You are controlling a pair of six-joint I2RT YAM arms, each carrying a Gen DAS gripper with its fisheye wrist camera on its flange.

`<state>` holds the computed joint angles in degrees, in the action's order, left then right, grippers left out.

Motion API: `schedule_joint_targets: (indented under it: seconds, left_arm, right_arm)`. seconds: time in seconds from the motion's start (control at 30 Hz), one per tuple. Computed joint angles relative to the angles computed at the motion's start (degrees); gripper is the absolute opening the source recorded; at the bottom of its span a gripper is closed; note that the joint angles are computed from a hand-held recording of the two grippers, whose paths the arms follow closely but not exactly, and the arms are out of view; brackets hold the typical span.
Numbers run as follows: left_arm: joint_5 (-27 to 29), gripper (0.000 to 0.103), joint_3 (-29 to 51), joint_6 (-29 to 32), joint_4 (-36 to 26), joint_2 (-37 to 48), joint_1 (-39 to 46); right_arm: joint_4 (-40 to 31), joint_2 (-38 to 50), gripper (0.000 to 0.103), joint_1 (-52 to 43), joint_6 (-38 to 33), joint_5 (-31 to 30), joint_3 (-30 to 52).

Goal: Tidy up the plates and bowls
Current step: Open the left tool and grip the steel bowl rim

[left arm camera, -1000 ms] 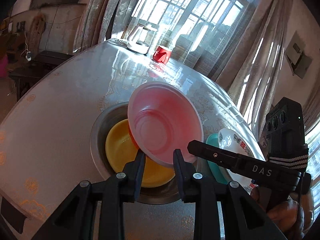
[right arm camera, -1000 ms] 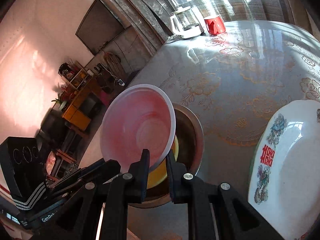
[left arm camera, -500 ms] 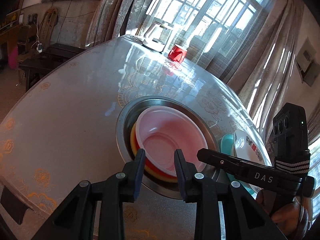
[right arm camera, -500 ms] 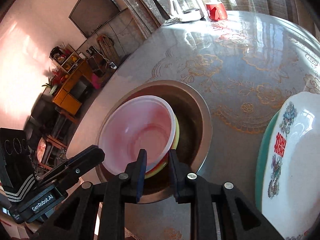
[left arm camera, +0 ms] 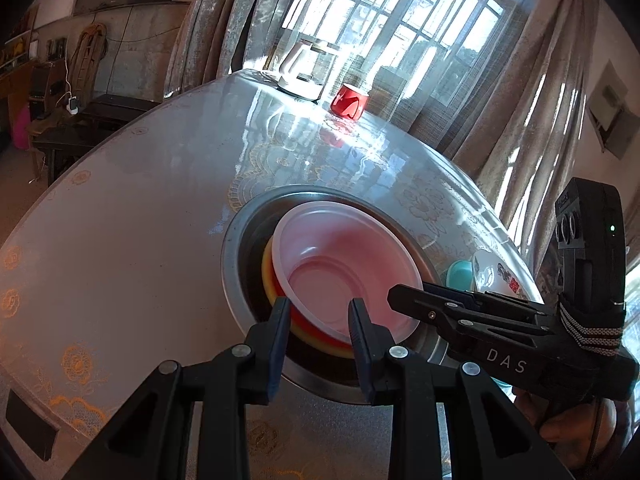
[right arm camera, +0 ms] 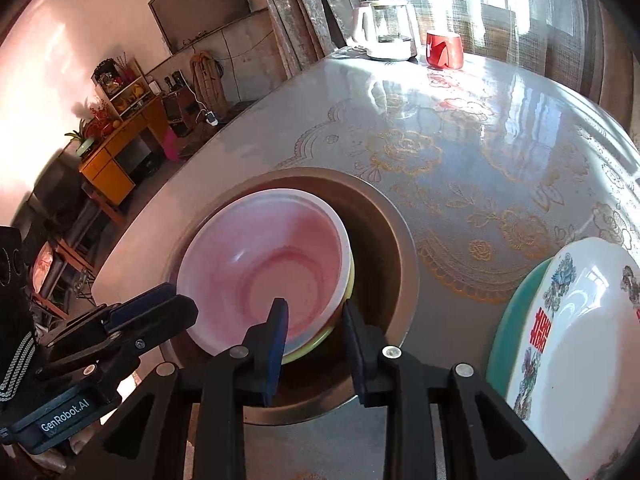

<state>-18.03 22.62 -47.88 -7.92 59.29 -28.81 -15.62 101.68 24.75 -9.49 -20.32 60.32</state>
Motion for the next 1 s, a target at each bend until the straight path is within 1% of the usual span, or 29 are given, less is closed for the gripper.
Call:
schedule_joint_targets:
  seconds: [0.07,0.27,0.4,0.57,0.87,1.0]
  left_arm:
    - [-0.43,0.03,0.32,0.02,0.32,0.85,-0.35]
    - [-1.21,0.031,0.6,0.63,0.44,1.61,-0.74]
    - [-1.63,0.033,0.91,0.61,0.13,1.84,-1.07]
    - [-2.08,0.034,1.45,0.61,-0.09,2.63,-1.36]
    - [-3.14,0.036,1.9,0.24,-0.74,3.04,-2.26]
    - [-3.67,0.038,1.81,0.02,-1.12,2.61,-2.6]
  right_arm:
    - [0.44,0.0,0.028,0.2,-0.11,0.99,-0.03]
    - [1.02,-0.11,0.028,0.14,0.19,0.65,-0.08]
    - [2.26,-1.08,0.028,0.55,0.17,1.13,-1.49]
    - [3.4,-2.29,0.028,0.46,0.19,0.8,-3.3]
    - [3.02,-3.16,0.028,-1.58,2.0,-2.63,-4.13]
    - [3.91,-4.11,0.028,-1.9,2.03,-2.84,-5.15]
